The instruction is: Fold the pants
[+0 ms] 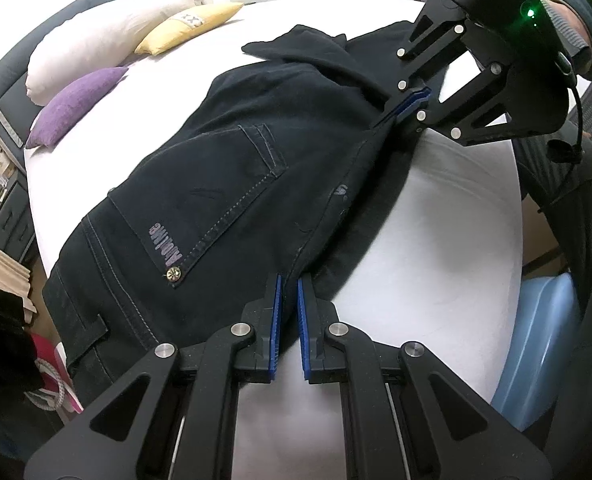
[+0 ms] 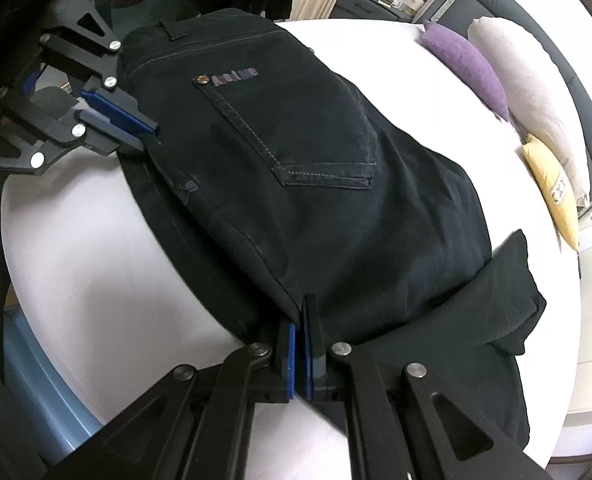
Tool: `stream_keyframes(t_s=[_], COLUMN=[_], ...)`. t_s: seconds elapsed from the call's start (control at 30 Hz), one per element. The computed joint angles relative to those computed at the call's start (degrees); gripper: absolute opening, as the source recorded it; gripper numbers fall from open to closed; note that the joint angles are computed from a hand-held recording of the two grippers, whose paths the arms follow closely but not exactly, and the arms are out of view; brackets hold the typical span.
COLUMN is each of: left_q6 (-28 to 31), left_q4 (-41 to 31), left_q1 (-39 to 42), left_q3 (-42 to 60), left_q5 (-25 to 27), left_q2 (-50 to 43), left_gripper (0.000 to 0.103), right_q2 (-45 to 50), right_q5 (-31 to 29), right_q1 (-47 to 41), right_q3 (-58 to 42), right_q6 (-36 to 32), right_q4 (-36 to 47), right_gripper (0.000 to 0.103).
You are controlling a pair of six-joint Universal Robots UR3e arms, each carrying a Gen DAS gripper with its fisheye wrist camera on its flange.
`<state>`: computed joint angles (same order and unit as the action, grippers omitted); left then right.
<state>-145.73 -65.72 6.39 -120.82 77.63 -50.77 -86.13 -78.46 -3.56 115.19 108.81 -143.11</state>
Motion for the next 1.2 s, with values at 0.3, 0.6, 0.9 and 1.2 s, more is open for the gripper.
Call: stream_keyframes(t_s=[0.3,0.6,0.9,1.2], left_q6=[-0.1,1.2,0.7,-9.0], left_q4=[1.4,1.9,-13.0,-14.3], left_q1=[-1.1,3.5,11.1,14.5], left_q3=[-2.6,-5.3,2.7,9.8], left_q5=[1.3,-2.5,-6.8,-9.4], left_q2=[1.9,3.9,9.0,3.4], left_gripper=[0.007,0.012,0.016,0.016], right_q2=[-5.0,-4.5,-5.8,-6.7], right_q5=[-0.4,-1.8,-0.8,0.7], right_q1=[-1.2,-0.6,-1.3,-2.2], right_q3=[9.0,15.3,15.2,14.4], right_q6=[-2.9,-5.2,-0.5,1.4], right_q4=[-5.7,-15.9,-14.2,-11.6], right_gripper=[0.004,0.004,0.007,0.008])
